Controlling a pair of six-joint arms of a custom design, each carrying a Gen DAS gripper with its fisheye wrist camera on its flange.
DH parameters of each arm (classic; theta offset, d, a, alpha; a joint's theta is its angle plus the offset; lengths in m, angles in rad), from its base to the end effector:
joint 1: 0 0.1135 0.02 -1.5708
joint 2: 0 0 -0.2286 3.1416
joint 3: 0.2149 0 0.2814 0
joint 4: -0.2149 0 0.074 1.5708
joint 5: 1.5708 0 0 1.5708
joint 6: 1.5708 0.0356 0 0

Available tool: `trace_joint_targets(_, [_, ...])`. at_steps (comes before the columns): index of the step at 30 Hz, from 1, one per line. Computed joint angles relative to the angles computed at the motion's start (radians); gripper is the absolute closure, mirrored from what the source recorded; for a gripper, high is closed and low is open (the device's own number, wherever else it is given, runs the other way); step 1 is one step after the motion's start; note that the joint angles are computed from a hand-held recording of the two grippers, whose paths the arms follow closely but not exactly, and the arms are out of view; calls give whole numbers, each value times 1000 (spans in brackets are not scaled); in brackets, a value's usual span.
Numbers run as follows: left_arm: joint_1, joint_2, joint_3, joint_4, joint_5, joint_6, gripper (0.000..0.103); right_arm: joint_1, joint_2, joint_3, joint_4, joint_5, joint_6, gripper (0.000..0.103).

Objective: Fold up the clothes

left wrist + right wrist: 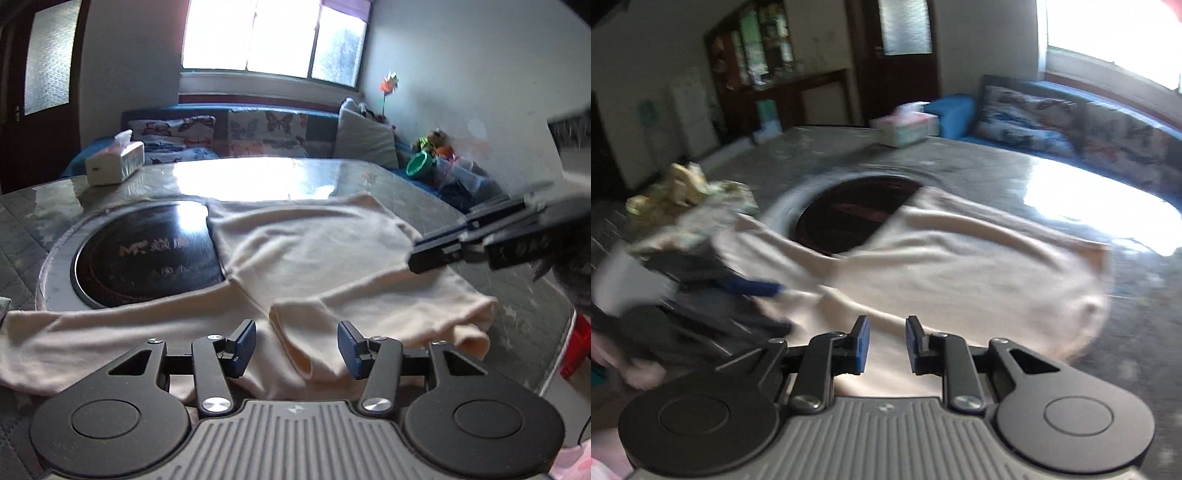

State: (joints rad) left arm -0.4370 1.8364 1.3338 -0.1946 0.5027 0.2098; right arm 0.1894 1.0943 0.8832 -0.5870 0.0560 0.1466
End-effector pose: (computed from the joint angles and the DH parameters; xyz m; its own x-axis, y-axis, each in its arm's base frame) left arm 0.3828 -0.1977 0.1867 -0.4220 0.3986 -0.8143 0.8112 0.5670 -0.1429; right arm 0.2685 0.0494 0.2393 -0.7175 0.0110 -0.6964 -0.0453 0.9970 0.0623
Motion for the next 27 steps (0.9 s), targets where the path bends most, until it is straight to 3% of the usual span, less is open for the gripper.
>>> trace_joint_targets(4, [-25, 40, 46, -3, 4, 7, 53, -66, -15, -68, 5, 42, -36, 82])
trace_joint_targets(8, [-50, 104, 114, -29, -14, 16, 59, -115, -21, -107, -12, 87, -7, 85])
trace_joint_targets(15, [-69, 200, 211, -47, -53, 0, 65, -142, -38, -116, 52, 56, -28, 84])
trace_joint_targets(21, [-4, 104, 105, 14, -68, -60, 64, -139, -6, -123, 62, 61, -30, 82])
trace_joint_targets(24, [47, 48, 37, 57, -143, -101, 63, -118, -27, -123, 60, 49, -34, 82])
trace_joint_targets(27, [104, 19, -5, 91, -251, -158, 60, -74, -11, -113, 65, 28, -43, 73])
